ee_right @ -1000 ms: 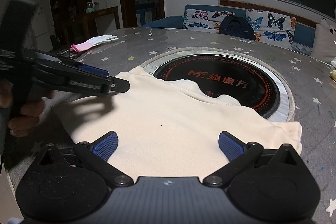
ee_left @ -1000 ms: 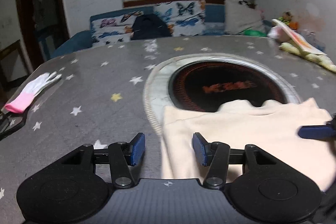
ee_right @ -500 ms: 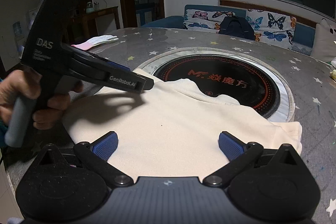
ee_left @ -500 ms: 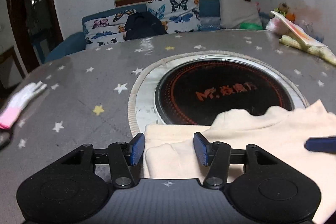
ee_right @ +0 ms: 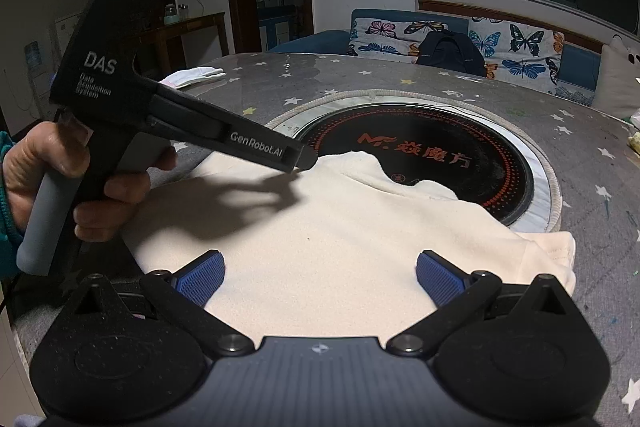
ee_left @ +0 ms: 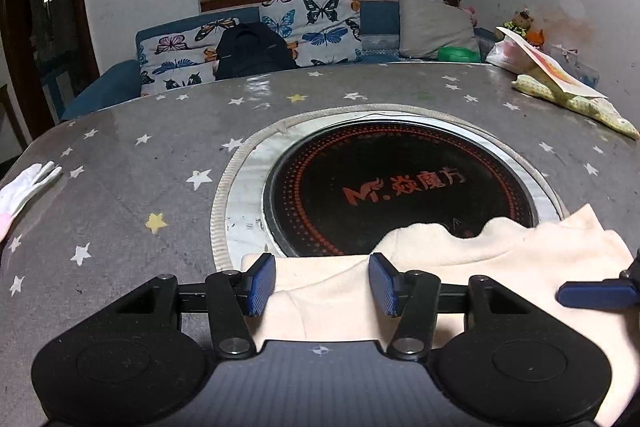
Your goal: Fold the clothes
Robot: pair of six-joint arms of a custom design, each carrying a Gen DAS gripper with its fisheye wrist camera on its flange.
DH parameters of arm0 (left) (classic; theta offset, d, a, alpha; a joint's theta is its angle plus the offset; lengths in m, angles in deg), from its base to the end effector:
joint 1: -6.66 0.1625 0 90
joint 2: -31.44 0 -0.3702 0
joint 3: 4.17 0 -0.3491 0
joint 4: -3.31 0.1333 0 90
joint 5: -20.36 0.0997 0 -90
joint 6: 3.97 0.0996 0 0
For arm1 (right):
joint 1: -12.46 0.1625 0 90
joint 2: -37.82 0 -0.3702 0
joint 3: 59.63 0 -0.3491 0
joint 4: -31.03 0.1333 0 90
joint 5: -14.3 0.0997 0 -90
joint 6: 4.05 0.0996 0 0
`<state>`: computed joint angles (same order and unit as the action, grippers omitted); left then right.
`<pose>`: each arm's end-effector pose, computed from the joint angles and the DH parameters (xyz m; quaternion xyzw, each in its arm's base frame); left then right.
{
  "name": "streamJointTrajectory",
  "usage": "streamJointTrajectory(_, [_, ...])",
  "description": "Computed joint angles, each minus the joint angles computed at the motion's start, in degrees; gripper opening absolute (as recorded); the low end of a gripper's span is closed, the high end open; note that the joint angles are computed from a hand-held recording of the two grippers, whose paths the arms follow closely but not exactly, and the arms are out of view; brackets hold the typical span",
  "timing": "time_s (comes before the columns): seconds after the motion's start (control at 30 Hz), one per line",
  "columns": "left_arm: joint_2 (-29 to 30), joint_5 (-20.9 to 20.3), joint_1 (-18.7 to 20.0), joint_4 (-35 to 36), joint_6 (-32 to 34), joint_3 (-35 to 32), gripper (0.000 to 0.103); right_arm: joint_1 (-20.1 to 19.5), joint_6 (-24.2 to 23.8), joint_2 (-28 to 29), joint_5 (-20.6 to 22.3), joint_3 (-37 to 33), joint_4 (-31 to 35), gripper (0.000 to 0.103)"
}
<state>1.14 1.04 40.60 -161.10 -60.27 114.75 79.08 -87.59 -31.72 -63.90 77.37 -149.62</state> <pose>-0.2187 -0.4212 -0.0561 0.0698 0.8096 -0.4207 0.4033 -0.0150 -0.4220 0.1366 0.5063 -0.8328 0.1999 0.1007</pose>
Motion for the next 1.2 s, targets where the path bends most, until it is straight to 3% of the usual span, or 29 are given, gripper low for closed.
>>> streamJointTrajectory(0.13, [-1.33, -0.59, -0.79, -1.49, -2.01, 1.73, 0.055, 0.01, 0.06, -0.05, 0.00, -0.03, 0.09, 0.103])
streamJointTrajectory(0.23, [-3.81, -1.68, -1.68, 3.49, -7.32, 2.78, 0.058, 0.15, 0.11, 0.01, -0.14, 0.01, -0.11, 0.103])
streamJointTrajectory(0.57, [-10.16, -2.58, -6.46, 26.28, -29.62, 5.23, 0.098, 0.61, -0.29, 0.79, -0.68, 0.75, -2.94, 0.103])
streamJointTrajectory(0.67, [-11.83, -2.60, -8.00, 32.38, -35.23, 5.96, 0.103, 0.93, -0.21, 1.19, -0.97, 1.45, -5.22, 0.103])
streamJointTrajectory(0.83, [-13.99, -3.71, -9.98, 43.07, -43.90, 6.17, 0.103, 1.63, -2.91, 0.93, -0.66, 3.64, -9.59, 0.099])
streamJointTrajectory(1.2, [-17.12, -8.99, -15.53, 60.38, -58.96, 7.94, 0.103, 2.42, -9.95, -6.13, 1.23, 8.21, -2.32, 0.088])
